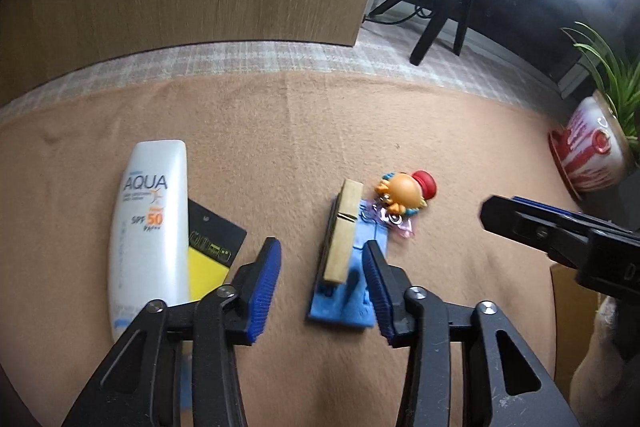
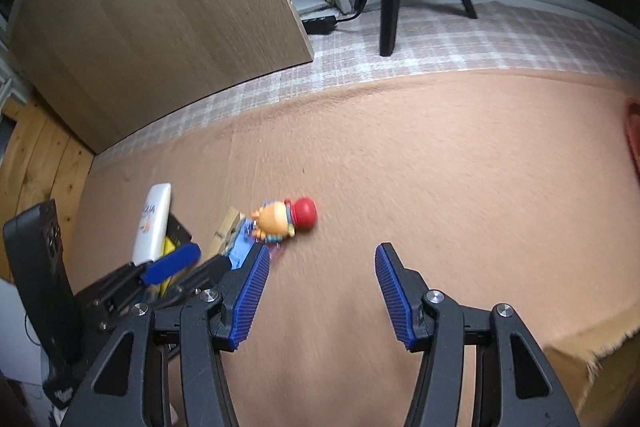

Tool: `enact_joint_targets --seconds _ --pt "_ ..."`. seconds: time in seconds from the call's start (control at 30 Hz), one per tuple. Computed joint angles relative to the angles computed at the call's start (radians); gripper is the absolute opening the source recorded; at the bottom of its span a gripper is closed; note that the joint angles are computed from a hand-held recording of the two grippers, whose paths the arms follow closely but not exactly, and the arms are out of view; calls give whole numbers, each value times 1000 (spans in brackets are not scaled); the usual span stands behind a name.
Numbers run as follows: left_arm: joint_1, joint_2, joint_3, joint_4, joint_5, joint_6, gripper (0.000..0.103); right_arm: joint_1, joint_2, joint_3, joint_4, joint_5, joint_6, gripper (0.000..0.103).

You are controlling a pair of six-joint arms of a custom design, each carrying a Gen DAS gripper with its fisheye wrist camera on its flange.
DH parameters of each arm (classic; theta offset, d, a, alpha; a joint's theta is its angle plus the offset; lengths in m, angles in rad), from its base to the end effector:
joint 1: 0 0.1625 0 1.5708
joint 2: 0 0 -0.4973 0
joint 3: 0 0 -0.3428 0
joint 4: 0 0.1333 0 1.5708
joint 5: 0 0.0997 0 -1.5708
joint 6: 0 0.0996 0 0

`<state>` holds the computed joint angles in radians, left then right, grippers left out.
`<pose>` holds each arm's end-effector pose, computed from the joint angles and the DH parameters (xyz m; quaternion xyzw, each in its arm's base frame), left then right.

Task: Organize objects
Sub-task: 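Grasp the wooden clothespin with the left gripper while the right gripper reaches the orange toy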

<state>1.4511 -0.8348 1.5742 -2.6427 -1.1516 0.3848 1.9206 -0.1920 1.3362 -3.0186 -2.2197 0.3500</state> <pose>0.0877 -0.7267 0.2466 0.2074 0.9427 -0.1333 0.2248 0.3253 -0.6785 -0.1006 -0.0483 -0.9369 0.2427 0.2469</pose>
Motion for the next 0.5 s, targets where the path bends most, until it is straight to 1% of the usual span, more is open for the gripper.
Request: enact_joint_targets --seconds 0.07,0.1,0.13,0.17,0.27,0.4,0.47,0.5 --pt "3 7 -5 -6 -2 9 32 -7 14 -34 20 9 -2 51" --pt "3 8 -7 -11 -8 18 29 -11 23 -55 34 14 -3 51" --pt "5 8 -9 -6 -15 19 22 -13 30 -73 47 15 -5 51" --pt "6 9 -13 -3 -18 18 18 -15 41 -99 66 13 -10 51" --pt "8 10 -14 -14 -10 17 14 -16 69 -163 117 7 -29 51" --pt "19 5 -21 -7 6 9 14 -13 105 -243 199 -11 -57 51" --pt "27 -3 -20 1 -10 5 14 -11 119 -277 259 -24 -61 51" --pt "28 -4 -18 0 -10 4 14 -8 124 -283 261 -33 -72 51"
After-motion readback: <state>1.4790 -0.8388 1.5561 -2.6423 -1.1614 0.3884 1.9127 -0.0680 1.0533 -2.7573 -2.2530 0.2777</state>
